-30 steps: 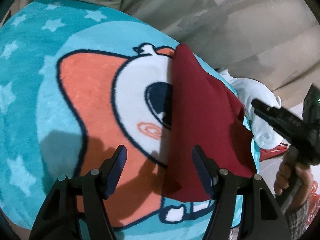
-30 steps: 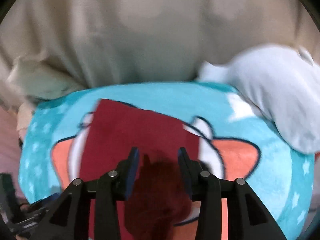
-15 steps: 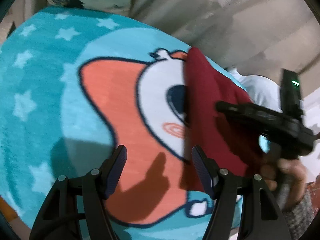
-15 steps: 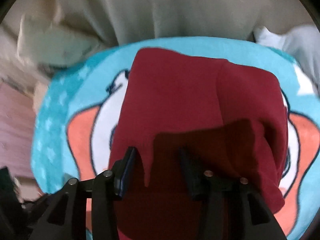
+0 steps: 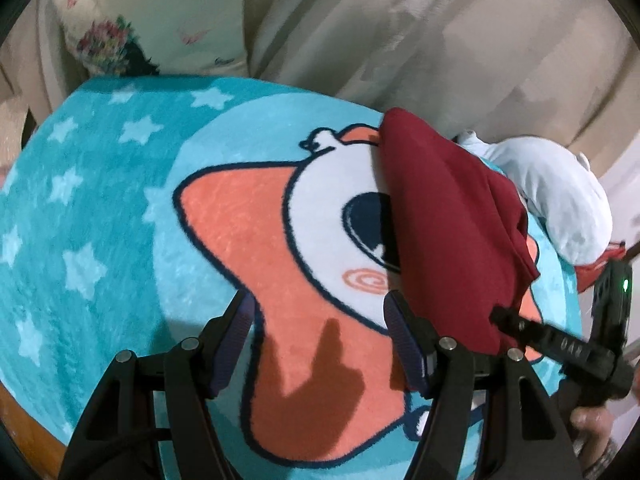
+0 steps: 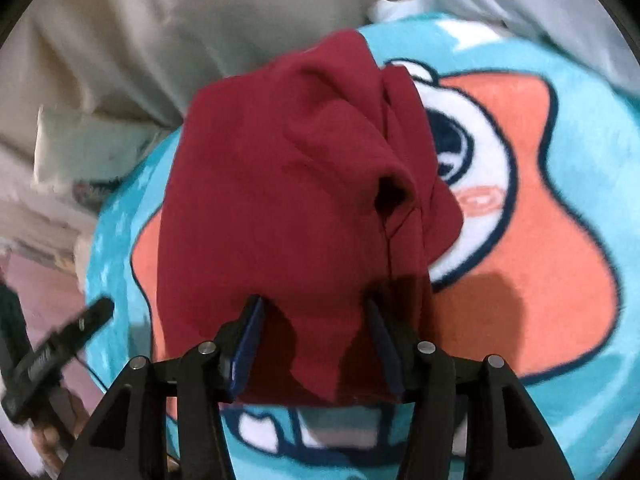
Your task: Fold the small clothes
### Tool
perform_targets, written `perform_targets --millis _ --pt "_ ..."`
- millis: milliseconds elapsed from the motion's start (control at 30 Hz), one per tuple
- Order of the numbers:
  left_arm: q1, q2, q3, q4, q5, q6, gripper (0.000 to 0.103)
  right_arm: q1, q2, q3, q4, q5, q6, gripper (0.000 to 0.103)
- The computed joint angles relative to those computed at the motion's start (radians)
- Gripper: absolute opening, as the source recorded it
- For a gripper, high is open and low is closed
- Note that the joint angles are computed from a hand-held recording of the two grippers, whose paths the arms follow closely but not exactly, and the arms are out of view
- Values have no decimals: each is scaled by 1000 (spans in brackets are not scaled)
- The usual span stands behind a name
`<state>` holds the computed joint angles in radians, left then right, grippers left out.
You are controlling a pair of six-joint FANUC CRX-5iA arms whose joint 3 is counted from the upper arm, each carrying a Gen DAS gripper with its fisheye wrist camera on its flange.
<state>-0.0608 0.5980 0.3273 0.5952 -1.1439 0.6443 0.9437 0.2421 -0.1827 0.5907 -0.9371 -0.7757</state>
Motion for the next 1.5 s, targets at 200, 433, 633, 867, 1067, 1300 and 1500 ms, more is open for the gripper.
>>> perform_targets --millis 200,433,633,867,1067,1300,1500 --pt "-10 -110 -134 6 122 -48 67 -7 26 41 -14 -6 155 75" --pt "-21 -276 -328 43 292 -55 73 32 -72 -57 134 8 64 74" --pt "-39 -394 -467 86 395 -64 76 101 -118 -75 170 -123 73 74" --pt "-61 -477 -564 132 465 -79 80 147 -97 -44 134 -196 160 74" --pt "-75 -508 -591 117 497 -68 82 163 -83 -32 111 -197 238 74" --pt "-73 -507 -582 74 474 -39 83 163 -86 -38 92 -180 233 74" --pt "-70 -499 -574 58 451 -21 83 157 -73 -22 57 -173 263 74"
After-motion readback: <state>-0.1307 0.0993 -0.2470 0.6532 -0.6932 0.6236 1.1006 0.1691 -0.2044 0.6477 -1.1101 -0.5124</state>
